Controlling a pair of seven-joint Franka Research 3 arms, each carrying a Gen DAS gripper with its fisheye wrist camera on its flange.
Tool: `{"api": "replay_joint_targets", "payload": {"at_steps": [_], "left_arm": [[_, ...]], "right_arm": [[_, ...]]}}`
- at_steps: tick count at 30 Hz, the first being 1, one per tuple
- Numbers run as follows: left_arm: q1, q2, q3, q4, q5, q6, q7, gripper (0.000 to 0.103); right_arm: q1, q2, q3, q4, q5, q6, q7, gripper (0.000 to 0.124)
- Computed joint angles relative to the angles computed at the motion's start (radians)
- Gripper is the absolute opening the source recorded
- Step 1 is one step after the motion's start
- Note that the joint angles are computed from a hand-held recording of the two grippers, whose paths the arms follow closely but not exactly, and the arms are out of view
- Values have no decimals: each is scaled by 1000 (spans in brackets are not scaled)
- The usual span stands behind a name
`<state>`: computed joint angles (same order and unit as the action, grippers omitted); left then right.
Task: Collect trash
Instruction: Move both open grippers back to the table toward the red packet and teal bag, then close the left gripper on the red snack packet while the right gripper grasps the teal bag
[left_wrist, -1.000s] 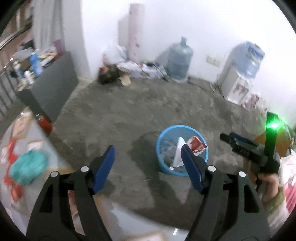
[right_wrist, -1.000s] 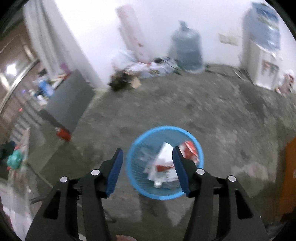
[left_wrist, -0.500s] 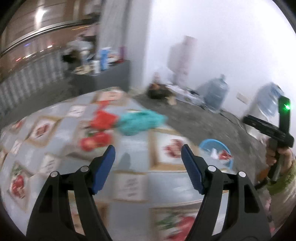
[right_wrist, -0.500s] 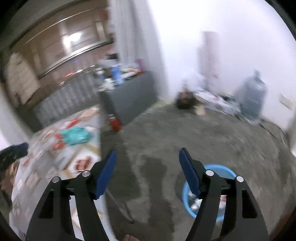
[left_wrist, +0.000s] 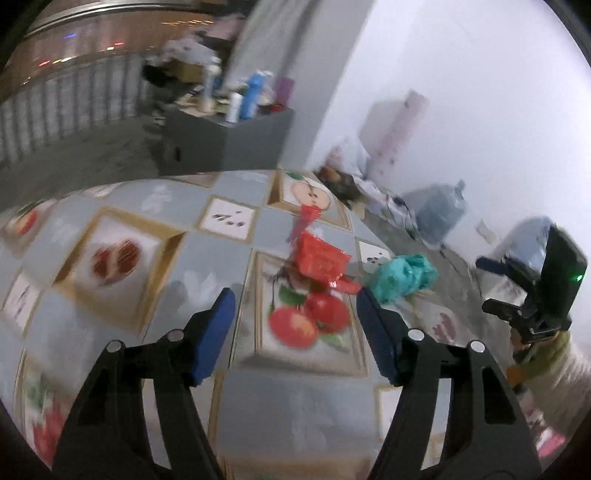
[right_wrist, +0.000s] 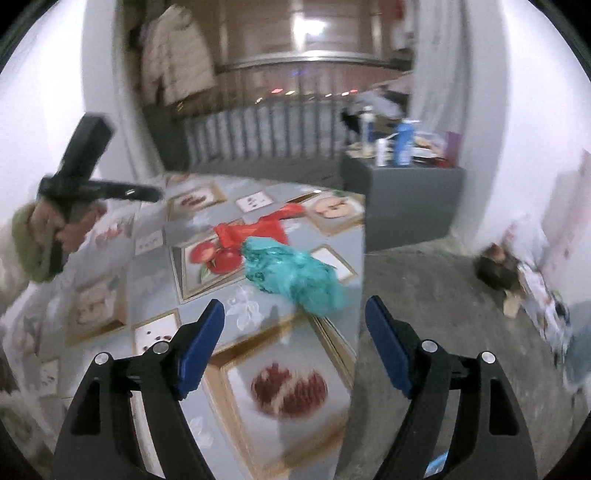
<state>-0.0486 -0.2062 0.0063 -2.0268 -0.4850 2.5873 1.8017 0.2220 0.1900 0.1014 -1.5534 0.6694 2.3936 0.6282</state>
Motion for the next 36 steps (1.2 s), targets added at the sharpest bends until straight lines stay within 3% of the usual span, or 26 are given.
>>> {"api": "replay_joint_targets", "payload": {"at_steps": [4,6,12,13,15,21,31,36], "left_arm": [[10,174,-13,171,-32,-87,65,56],[30,257,-40,260,19,-131,43,53],[65,367,-113,376,183,-171,-12,31],[70,373,-124,380,204,-179,-6,24],[74,372,-140,368,241,-165,16,21],[72,366,-155,352,319,-135,26,13],[62,338,-155,304,373,-96,1,5],[54,261,-154,211,368,-87,2,4]], "right_arm": [[12,101,8,131,-52,-60,23,76],[15,157,13,202,-83,-94,34,76],[25,222,23,272,-150,-129,53,76],[26,233,24,286,-157,-137,56,76],[25,236,28,286,-163,-141,48,76],[28,228,26,266,-189,-141,36,53],[33,207,27,243,-204,-149,29,47],[30,108,20,114,-194,-143,10,46]]}}
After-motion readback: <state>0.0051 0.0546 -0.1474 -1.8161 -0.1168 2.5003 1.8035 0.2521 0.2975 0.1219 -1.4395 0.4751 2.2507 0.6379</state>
